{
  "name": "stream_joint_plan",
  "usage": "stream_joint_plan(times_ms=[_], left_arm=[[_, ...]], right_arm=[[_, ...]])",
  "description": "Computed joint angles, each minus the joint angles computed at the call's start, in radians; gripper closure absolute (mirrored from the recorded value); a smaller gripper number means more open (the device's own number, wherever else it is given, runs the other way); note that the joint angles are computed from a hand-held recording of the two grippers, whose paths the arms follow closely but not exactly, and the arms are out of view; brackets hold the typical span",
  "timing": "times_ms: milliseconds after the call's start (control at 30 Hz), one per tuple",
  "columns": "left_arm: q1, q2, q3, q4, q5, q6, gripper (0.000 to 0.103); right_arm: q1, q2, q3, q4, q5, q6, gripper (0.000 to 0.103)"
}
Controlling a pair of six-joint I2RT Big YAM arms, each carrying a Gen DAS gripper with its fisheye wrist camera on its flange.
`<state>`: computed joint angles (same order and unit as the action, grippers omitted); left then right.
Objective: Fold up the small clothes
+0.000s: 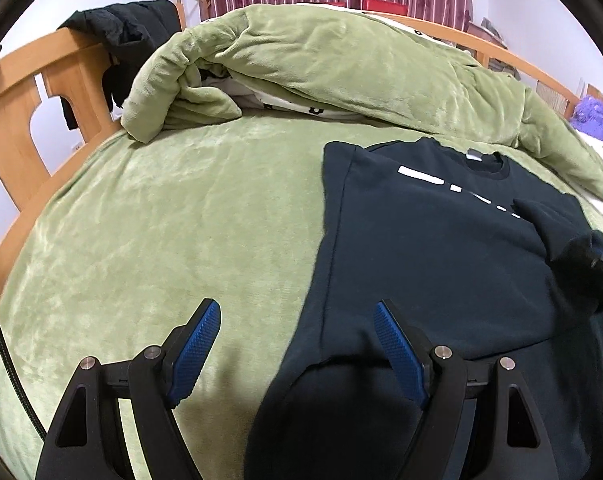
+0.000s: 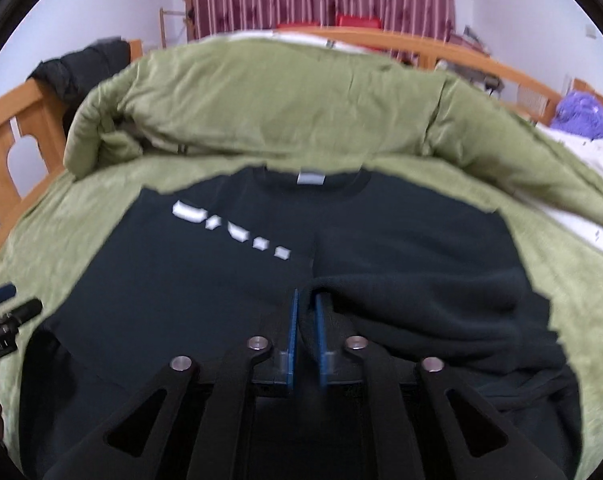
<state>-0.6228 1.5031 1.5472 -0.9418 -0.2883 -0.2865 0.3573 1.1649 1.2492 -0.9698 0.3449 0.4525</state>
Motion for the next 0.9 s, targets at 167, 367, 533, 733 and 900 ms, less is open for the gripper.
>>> stream_joint_plan(times_ms=[167, 367, 533, 733, 900], left_arm=[[-0.016, 0.007, 0.009, 0.001, 0.024, -0.003, 0.025], [-0.083, 0.015, 0.031, 0.007, 0.038, -0.023, 0.025], [-0.18, 0.063, 0.116, -0.006, 0.039, -0.017, 0.026], [-0.309, 0.197, 0.313, -0.04, 0.003, 0.012, 0.026], [-0.391, 0.32, 0.475, -0.038, 0.008, 0.017, 0.026]], right_arm=[[-0.019, -0.101, -0.038, -0.045, -0.028, -0.039, 0.055], [-0.064, -0.288, -0.09, -0.114, 0.005, -0.037, 0.048], [-0.155, -0.424, -0.134, -0.204, 0.044, -0.04, 0.048], [-0.436, -0.508, -0.156, -0.234, -0.114, -0.135, 0.047], [-0.585, -0.548, -0.185, -0.23, -0.08, -0.278, 0.048]])
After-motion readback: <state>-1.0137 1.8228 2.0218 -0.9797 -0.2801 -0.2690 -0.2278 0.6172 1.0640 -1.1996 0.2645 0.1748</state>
